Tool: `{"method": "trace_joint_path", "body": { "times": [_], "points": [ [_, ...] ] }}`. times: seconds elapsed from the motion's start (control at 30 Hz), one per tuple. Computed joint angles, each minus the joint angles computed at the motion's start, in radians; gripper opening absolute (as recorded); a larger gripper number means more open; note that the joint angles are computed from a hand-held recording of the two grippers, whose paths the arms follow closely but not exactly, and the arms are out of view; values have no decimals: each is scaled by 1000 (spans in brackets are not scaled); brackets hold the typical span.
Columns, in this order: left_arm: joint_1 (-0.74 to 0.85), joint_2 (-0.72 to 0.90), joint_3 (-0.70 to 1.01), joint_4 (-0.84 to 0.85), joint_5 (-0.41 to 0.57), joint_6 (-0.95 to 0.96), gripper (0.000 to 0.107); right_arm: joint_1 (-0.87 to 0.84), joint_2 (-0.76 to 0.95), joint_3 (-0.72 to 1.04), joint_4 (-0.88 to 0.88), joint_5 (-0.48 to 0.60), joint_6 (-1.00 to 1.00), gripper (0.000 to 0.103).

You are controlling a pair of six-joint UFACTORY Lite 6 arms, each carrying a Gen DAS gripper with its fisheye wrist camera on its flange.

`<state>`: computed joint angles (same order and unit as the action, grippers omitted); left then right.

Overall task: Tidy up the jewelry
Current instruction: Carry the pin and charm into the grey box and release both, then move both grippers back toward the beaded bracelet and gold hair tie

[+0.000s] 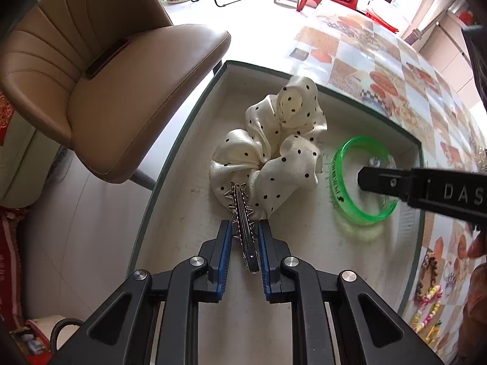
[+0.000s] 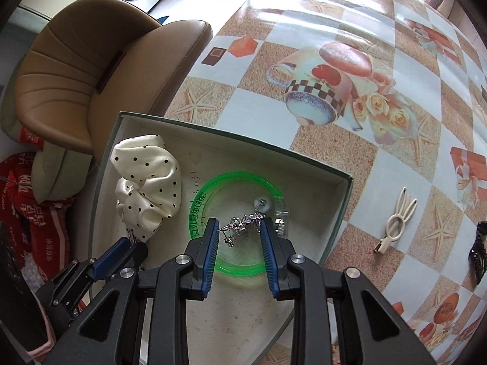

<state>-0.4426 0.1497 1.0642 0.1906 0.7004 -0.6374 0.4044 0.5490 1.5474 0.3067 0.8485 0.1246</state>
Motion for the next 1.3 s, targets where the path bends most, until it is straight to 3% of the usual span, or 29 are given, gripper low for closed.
{"method": "trace_joint_path", "body": {
  "times": [0.13,0.27,0.4,0.43,0.47,0.5,0.53,0.9,0.93,0.97,1.0,1.3],
  "points": [
    [-17,0,5,22,23,-21,21,-10,22,19,20,5,-20,33],
    [-18,-4,5,18,42,-22,21,-30,13,26,59,6,-54,53],
    [-29,-19,1,34,64,-35,21,-41,-31,16,91,11,-66,55],
    [-32,-24,1,35,70,-36,34,-47,-52,2,99,11,-69,55],
    [-34,-28,2,37,75,-39,55,-52,-71,-9,105,11,-71,56],
    [-41,-39,-1,49,80,-59,97,-60,-101,-29,109,10,-71,59],
    [-59,-69,-15,98,82,-119,103,-67,-124,-44,111,12,-70,60],
    [-142,-89,68,119,189,-115,103,-294,-500,-339,102,95,-107,65],
    [-155,-87,81,114,196,-103,103,-326,-528,-365,102,106,-117,67],
    [-171,-87,90,112,203,-99,103,-367,-563,-396,100,117,-127,81],
    [-192,-82,108,111,215,-94,103,-396,-590,-418,99,120,-132,89],
    [-372,4,276,75,284,-63,103,-803,-846,-605,42,297,-304,89]
  ]
}}
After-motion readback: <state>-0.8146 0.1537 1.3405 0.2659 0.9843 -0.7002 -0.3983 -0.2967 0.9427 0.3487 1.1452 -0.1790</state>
